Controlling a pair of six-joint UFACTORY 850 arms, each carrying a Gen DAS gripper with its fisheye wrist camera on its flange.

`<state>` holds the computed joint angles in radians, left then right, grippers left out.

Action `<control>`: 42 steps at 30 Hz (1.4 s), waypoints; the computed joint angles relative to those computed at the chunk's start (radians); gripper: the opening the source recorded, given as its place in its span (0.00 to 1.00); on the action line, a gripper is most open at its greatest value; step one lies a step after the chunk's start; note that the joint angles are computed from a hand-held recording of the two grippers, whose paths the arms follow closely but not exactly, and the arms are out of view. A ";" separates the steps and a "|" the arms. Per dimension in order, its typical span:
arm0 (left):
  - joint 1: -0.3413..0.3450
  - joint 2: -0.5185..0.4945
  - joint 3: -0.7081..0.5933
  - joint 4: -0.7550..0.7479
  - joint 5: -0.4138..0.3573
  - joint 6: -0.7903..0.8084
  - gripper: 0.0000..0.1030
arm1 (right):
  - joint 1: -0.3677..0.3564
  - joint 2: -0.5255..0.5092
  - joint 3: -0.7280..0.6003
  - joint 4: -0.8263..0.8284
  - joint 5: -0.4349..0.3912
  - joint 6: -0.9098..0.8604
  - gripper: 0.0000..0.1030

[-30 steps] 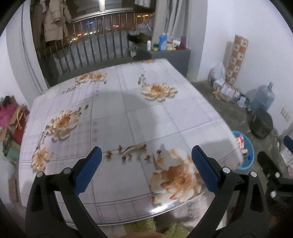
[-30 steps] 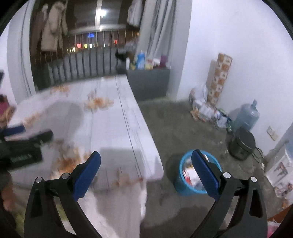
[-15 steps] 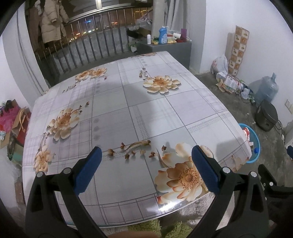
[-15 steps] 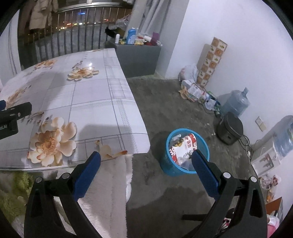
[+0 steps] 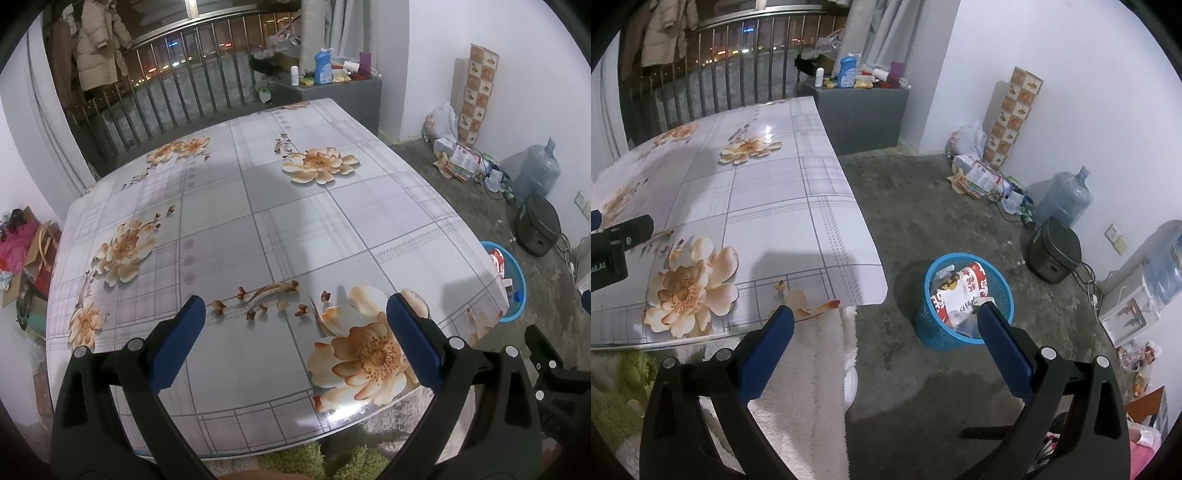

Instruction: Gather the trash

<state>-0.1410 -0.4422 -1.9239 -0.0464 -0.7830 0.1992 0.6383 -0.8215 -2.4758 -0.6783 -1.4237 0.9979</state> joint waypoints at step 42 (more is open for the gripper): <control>0.002 -0.002 -0.005 0.001 -0.016 0.013 0.91 | 0.004 -0.027 -0.069 -0.013 -0.033 0.000 0.94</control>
